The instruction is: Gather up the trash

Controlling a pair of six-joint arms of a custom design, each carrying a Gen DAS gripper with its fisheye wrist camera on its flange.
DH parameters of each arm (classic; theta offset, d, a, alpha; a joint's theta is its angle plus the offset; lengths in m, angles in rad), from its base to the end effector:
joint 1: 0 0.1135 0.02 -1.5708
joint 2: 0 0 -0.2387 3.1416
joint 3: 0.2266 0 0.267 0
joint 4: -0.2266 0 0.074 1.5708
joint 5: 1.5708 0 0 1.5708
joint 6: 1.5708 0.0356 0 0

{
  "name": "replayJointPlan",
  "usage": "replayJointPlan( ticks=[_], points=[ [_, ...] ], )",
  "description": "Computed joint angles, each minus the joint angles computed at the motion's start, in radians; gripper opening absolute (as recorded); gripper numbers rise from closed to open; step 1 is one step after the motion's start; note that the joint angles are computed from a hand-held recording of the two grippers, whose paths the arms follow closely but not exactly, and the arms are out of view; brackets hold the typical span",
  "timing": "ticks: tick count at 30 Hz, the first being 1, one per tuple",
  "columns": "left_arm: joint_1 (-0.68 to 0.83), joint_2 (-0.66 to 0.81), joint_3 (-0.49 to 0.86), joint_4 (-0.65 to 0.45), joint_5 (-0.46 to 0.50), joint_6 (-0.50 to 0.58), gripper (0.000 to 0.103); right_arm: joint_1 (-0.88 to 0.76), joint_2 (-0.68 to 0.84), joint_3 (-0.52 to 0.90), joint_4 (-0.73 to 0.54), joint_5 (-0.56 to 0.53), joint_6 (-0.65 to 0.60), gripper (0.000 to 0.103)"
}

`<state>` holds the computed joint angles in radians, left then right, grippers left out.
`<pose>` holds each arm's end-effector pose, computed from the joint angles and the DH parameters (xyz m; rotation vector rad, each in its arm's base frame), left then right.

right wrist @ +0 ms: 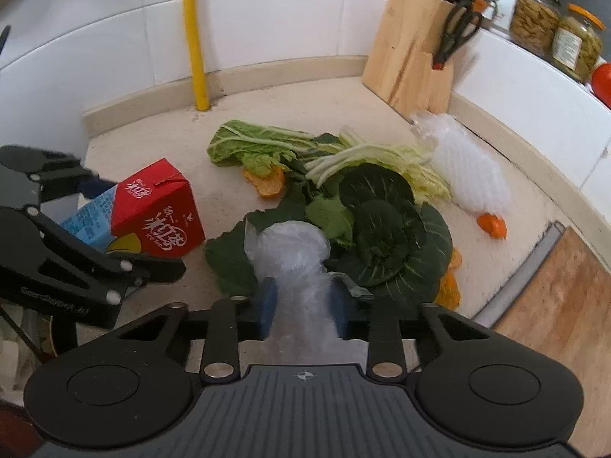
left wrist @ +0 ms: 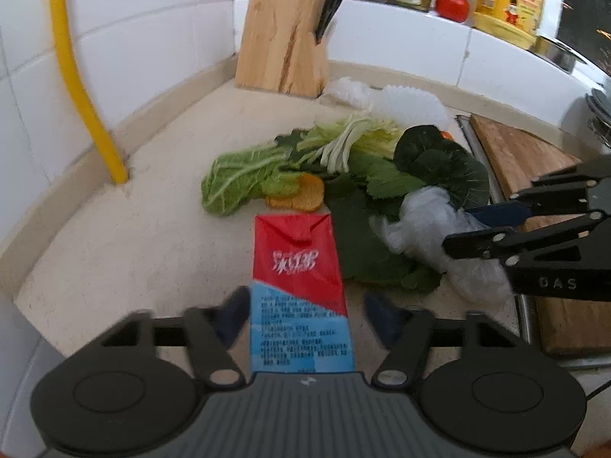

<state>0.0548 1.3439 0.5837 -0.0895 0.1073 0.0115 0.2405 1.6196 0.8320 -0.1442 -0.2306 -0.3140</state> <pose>0.2682 0.0109 0.1281 -0.0034 2.4164 -0.0995 0.3113 0.0847 0.1226 -0.7714 2.3630 0.2573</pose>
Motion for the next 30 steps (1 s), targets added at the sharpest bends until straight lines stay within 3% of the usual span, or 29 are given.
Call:
replayJointPlan(
  ticks=[3,6,16,18,21,23,25,30],
  points=[
    [0.012,-0.012,-0.003,-0.025,0.002,-0.026,0.041,-0.004,-0.02,-0.001,-0.021,0.003,0.038,0.018],
    [0.017,-0.065,-0.033,-0.035,0.011,-0.026,0.036,-0.015,-0.06,-0.011,-0.048,-0.022,0.061,0.014],
    [0.026,-0.129,-0.087,-0.053,0.043,-0.004,0.037,0.001,-0.155,-0.056,-0.14,-0.031,0.096,0.013],
    [0.023,-0.121,-0.086,-0.046,0.046,0.0,0.044,0.012,-0.139,-0.058,-0.127,-0.015,0.112,0.017],
    [0.02,-0.106,-0.081,-0.032,0.038,0.01,0.056,0.029,-0.125,-0.072,-0.085,0.004,0.131,0.034],
    [0.02,-0.094,-0.071,-0.025,0.034,0.02,0.058,0.042,-0.118,-0.075,-0.065,0.015,0.127,0.054],
    [0.02,-0.087,-0.065,-0.015,0.023,0.026,0.062,0.054,-0.108,-0.073,-0.055,0.022,0.123,0.06],
    [0.023,-0.054,-0.049,-0.004,0.009,0.028,0.063,0.076,-0.069,-0.064,-0.056,0.048,0.118,0.06]
  ],
)
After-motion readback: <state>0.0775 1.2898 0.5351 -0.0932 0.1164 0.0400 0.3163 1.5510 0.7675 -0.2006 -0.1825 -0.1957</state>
